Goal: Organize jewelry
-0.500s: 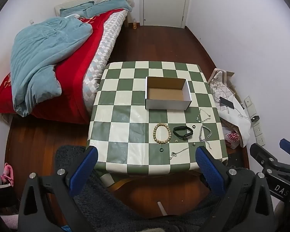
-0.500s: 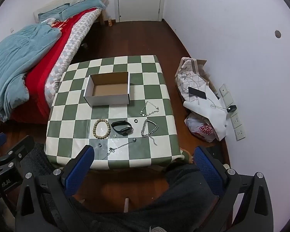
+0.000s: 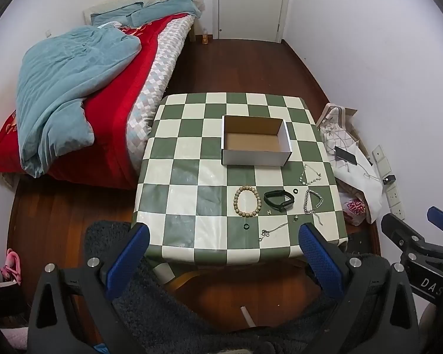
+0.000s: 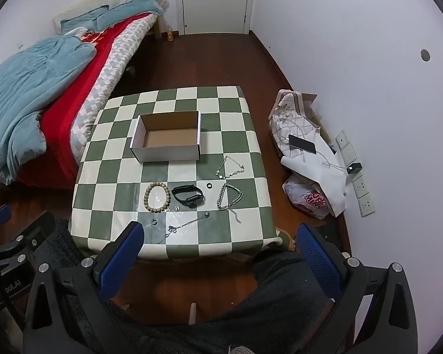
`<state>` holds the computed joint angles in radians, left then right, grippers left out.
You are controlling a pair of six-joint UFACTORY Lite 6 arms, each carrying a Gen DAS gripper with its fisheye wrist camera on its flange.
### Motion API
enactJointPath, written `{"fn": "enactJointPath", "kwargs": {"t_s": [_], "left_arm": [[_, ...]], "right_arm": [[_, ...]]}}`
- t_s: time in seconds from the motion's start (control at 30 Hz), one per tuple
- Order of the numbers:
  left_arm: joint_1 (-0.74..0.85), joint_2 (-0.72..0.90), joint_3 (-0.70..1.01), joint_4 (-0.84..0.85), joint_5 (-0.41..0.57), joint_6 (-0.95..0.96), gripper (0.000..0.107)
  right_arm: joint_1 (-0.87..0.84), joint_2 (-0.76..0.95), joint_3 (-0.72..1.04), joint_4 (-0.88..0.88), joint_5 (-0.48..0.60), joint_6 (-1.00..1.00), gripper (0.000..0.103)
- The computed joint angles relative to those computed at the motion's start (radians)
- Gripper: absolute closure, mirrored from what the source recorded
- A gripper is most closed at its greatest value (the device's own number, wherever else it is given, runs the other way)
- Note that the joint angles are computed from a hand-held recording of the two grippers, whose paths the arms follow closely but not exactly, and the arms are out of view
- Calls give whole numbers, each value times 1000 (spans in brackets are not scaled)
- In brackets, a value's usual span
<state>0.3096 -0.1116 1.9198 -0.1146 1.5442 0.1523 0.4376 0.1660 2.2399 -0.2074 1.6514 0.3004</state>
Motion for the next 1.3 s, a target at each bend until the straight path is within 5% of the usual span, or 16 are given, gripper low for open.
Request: {"fn": "enactJointPath", "kwargs": {"t_s": [1.2, 1.3], "left_arm": [[-83, 36, 104, 33, 50, -79, 4], [-87, 52, 133, 35, 64, -82, 4]], "right_arm": [[5, 62, 159, -26, 79, -29, 0], [-21, 178, 352, -20, 147, -69, 0]]}}
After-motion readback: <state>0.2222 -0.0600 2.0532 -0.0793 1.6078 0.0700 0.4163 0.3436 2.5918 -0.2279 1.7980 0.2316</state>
